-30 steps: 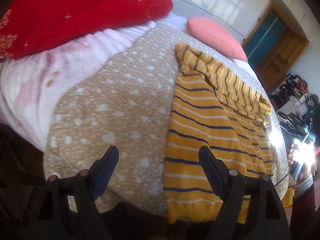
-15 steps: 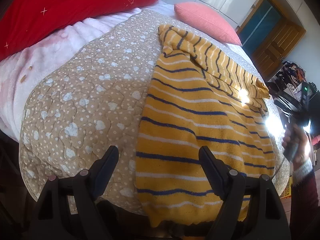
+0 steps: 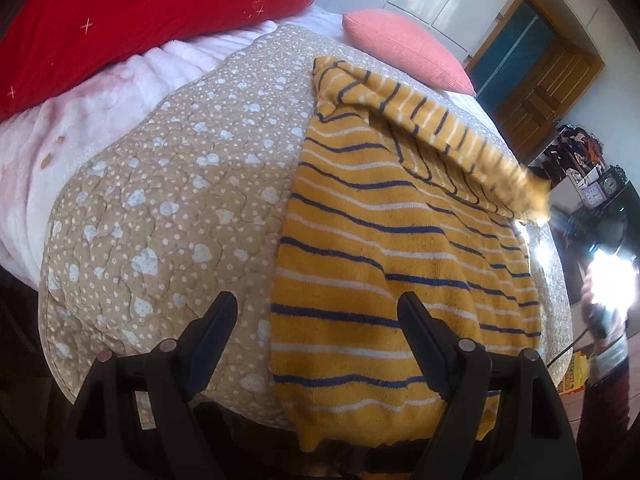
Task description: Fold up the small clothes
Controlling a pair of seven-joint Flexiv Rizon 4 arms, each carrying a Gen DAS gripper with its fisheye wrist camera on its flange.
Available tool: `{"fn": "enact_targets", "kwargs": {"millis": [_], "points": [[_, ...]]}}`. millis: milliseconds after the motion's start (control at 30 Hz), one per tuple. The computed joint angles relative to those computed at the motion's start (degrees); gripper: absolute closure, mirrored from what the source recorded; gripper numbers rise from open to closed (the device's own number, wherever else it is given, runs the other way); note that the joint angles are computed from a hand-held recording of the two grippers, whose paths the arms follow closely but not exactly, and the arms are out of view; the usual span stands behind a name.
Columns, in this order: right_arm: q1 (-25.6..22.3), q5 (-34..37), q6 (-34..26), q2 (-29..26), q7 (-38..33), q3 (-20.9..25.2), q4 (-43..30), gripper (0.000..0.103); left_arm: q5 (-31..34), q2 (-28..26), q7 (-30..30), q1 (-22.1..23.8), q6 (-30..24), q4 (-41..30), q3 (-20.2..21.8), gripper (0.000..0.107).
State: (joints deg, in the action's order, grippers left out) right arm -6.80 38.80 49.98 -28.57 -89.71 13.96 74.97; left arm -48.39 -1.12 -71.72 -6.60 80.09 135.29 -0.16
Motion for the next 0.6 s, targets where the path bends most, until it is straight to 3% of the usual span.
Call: {"fn": "enact_targets", "kwargs": {"millis": [67, 100, 167, 200, 233, 300, 400, 467, 600], "points": [[4.54, -11.19, 1.18, 0.75, 6.04, -5.71, 4.38, 0.09, -0.42, 0.52, 0.06, -0.29, 0.28, 0.45, -0.07, 0.025], [4.98, -13.8, 2.06, 1.37, 6.77, -6.39, 6.54, 0.09, 1.31, 0.82, -1.09, -0.26, 0.75, 0.73, 0.16, 0.025], [3.46, -13.44, 4.7, 3.5, 3.84, -4.49, 10.76, 0.073, 7.79, 1.13, -5.37, 0.44, 2.02, 1.11, 0.99, 0.025], [3.17, -13.22, 7.04, 5.24, 2.27, -3.81, 13.83, 0.043, 8.96, 1.06, -6.21, 0.69, 2.16, 1.1, 1.18, 0.025], [3.55, -13.47, 10.41, 7.23, 1.32, -3.54, 17.5, 0.019, 9.03, 0.74, -6.31, 0.88, 2.22, 1.09, 1.25, 0.025], [2.46, -10.21, 15.3, 11.05, -3.48, -1.04, 23.43, 0.016, 6.75, -0.13, -4.98, 1.29, 0.56, 0.78, 1.07, 0.025], [-1.34, -0.71, 7.24, 15.71, -13.56, 2.27, 26.36, 0.023, -5.35, -0.74, 3.86, 0.55, -1.87, 0.95, -0.74, 0.025], [-3.51, 6.82, 1.28, 18.46, -20.07, 2.99, 27.89, 0.028, -10.02, -0.98, 8.39, -0.66, -1.04, 1.1, -1.62, 0.024], [-3.2, 12.87, -5.57, 22.05, -26.01, 1.83, 31.84, 0.03, -21.27, -1.24, 17.53, -3.47, -0.51, 1.03, -3.05, 0.021]]}}
